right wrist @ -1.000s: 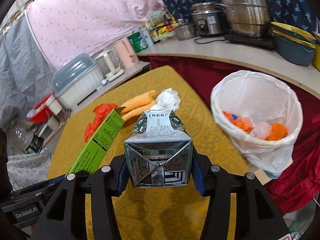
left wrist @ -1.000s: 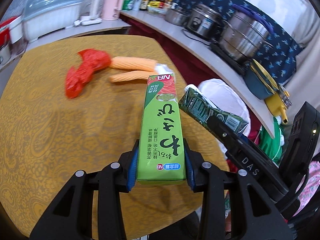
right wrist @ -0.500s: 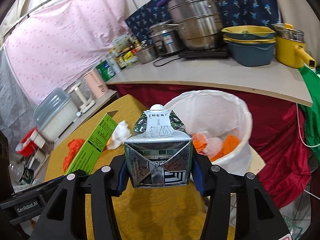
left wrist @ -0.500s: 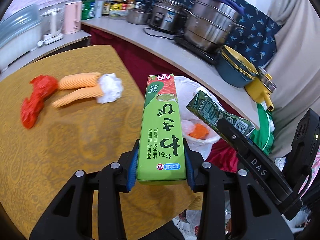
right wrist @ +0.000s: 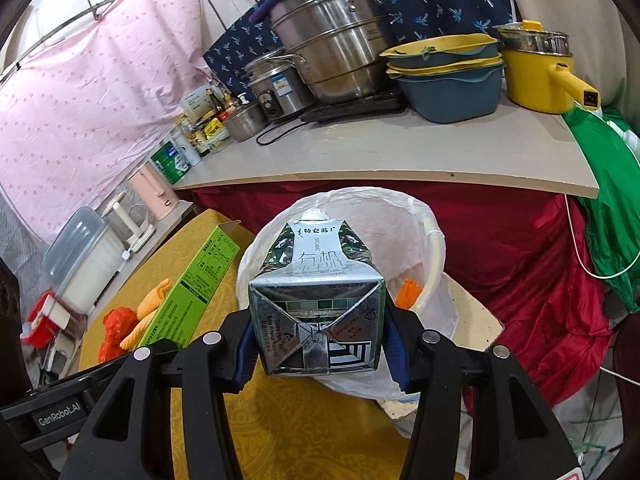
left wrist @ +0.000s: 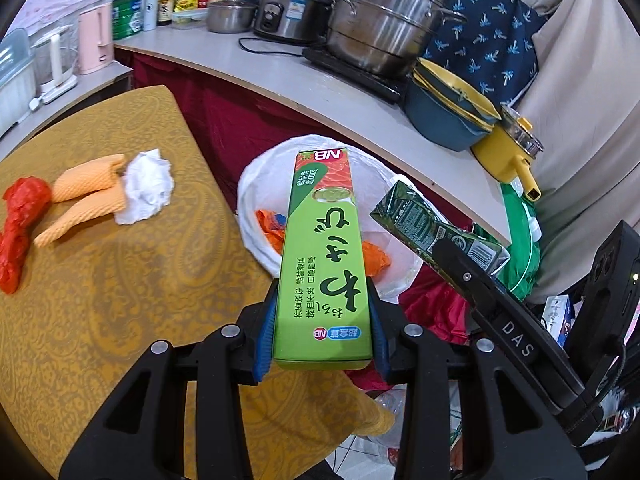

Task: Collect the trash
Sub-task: 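Carry the green box and milk carton over the bin and release both, then move both open tools back to the table toward the red bag and towel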

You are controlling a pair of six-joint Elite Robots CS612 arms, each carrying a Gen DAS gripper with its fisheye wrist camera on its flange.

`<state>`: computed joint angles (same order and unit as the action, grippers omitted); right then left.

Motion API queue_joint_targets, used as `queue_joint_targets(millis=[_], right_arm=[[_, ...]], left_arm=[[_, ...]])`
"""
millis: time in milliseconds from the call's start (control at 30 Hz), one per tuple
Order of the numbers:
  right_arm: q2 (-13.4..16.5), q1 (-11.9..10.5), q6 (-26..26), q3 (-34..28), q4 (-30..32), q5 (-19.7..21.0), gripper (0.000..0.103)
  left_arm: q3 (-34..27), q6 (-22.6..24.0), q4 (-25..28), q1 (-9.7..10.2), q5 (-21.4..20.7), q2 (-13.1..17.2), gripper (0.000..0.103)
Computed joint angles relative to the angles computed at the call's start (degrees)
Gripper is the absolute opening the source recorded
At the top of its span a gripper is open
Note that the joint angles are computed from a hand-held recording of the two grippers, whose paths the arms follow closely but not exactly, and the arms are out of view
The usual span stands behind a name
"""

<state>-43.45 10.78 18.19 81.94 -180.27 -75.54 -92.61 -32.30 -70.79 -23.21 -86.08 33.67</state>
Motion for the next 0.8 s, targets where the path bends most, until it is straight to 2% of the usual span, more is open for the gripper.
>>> queue_joint_targets(millis=[700, 767, 800], right_arm=[[4.3, -0.1, 1.8, -6.2, 5.7, -1.7, 0.051], [4.5, 0.0, 2.4, -6.5, 5.6, -2.2, 0.054], [4.5, 0.0, 2.7, -6.7, 5.7, -2.5, 0.056]], left_arm=[[7.6, -0.2, -3.6, 1.83, -2.7, -1.1, 0.037], [8.0, -0.7, -4.3, 2.06, -3.0, -1.1, 0.041], [8.2, -1.0, -4.4, 2.20, -3.3, -1.1, 0.048]])
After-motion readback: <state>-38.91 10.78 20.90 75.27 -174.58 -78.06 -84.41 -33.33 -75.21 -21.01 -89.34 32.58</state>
